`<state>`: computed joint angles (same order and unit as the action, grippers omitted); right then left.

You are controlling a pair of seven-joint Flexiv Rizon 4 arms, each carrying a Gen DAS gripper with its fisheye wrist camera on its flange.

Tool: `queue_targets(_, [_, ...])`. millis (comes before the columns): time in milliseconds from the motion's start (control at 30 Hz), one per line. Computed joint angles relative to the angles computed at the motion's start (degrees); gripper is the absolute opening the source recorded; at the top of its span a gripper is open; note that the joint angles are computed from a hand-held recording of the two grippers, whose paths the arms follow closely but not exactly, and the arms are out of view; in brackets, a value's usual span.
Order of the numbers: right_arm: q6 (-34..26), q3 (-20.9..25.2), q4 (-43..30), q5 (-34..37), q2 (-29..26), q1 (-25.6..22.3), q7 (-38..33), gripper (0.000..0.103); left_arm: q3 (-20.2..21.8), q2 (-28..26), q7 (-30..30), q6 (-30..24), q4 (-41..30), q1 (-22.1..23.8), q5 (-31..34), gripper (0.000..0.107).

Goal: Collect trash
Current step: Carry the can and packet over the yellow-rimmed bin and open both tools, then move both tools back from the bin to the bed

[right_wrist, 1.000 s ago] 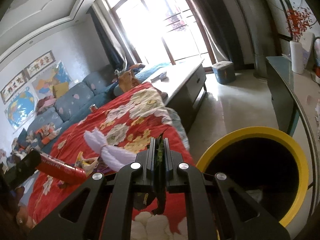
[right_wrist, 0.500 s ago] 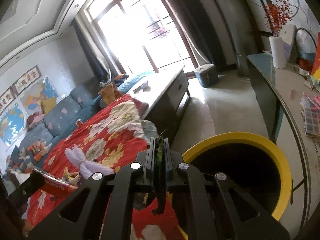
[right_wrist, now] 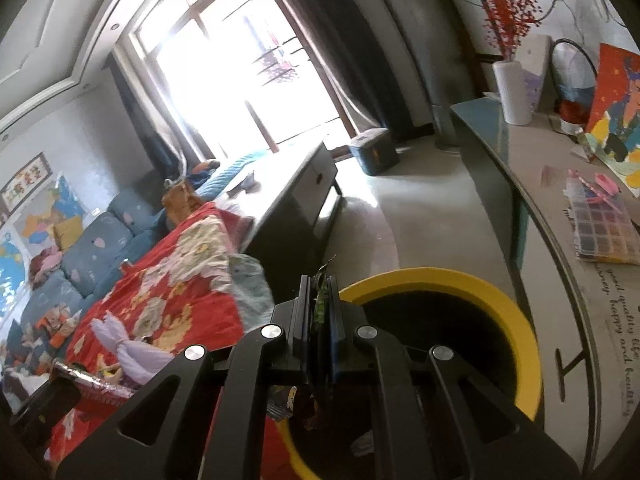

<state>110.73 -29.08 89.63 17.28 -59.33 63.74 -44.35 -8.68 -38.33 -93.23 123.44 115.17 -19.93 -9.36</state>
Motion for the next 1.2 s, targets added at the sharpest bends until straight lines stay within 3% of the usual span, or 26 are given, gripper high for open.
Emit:
queue_targets(233, [-1.0,-0.3,0.6,0.2,-0.7,-0.9,1.6,0.007,-2.4,-2.6,0.0,-2.6,-4.1,1.8,2.7,0.029])
queue_targets(767, [-1.1,5.1,1.1,-3.1,-0.5,-6.7,4.7,0.012,-5.0,-7.7,1.8,-10.3,-12.5,3.2,3.9,0.031])
queue_targets(833, [-1.1,5.2,1.1,-3.4,-0.4,-6.8,4.7,0.019,-5.7,-7.9,1.5,-10.6,-12.5,3.9,4.0,0.051])
queue_targets(967, [-1.6,3.2,1.5,-2.9,-0.8,-5.3,5.1,0.041,-5.0,-7.5,0.5,-10.6,-11.7,3.4,3.0,0.069])
queue_targets(1033, [-1.5,3.0,1.6,-3.0,-0.8,-5.1,5.2,0.046,-2.9,-6.7,0.0,-10.3,-10.9,1.8,1.4,0.087])
queue_targets(1200, [-2.3,-1.8,2.4,-1.7,-1.6,-1.1,6.0,0.052,1.1,-5.1,-0.8,-8.5,-8.4,-1.4,-1.9,0.092])
